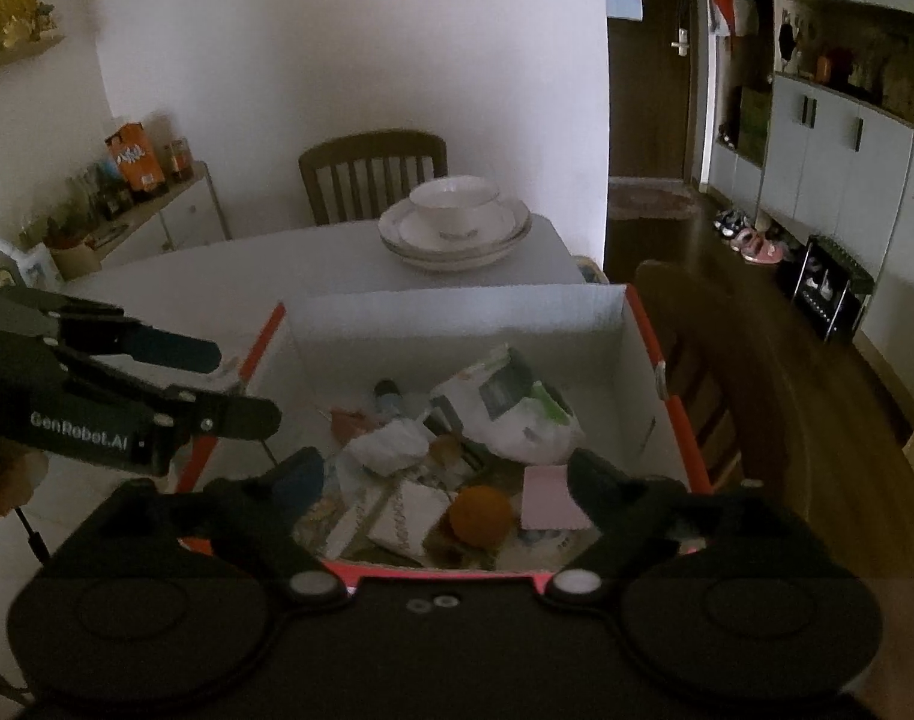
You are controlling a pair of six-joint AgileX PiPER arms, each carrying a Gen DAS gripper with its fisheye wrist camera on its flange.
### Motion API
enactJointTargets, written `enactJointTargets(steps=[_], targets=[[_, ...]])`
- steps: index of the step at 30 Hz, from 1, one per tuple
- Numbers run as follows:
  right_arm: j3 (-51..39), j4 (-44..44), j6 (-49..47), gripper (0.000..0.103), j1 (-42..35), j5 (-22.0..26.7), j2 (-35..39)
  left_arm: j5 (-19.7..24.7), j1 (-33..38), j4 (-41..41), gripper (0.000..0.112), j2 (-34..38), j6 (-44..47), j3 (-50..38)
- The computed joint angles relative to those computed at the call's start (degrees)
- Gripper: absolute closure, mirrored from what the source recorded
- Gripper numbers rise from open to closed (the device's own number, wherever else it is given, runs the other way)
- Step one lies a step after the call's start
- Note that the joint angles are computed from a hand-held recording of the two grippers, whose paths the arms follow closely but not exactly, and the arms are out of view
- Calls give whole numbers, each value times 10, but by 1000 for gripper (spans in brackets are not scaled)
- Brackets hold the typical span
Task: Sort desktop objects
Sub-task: 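Open left tool releasing bag while right tool releases pink tray, then withdraw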
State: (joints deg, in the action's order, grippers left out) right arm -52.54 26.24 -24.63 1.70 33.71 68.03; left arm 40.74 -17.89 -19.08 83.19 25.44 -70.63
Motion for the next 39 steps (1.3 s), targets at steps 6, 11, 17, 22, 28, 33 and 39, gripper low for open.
enactJointTargets(steps=[6, 11, 17, 22, 28, 33, 39], targets=[[15, -25, 42, 5, 29, -23, -26, 3, 26, -40, 16, -23, 46, 29], [28, -69, 106, 1, 60, -42, -50, 6, 50, -74, 9, -40, 81, 52], [38, -153, 220, 1, 104, -57, -76, 10, 82, -119, 9, -67, 126, 80], [48, -288, 369, 1, 162, -62, -92, 8, 108, -152, 9, -100, 173, 110], [51, -366, 468, 1, 205, -52, -99, 26, 129, -162, 9, -111, 191, 120], [55, -399, 517, 1, 227, -47, -100, 15, 130, -145, 9, -112, 183, 127], [56, -423, 551, 1, 245, -43, -94, 16, 131, -137, 9, -114, 185, 132]])
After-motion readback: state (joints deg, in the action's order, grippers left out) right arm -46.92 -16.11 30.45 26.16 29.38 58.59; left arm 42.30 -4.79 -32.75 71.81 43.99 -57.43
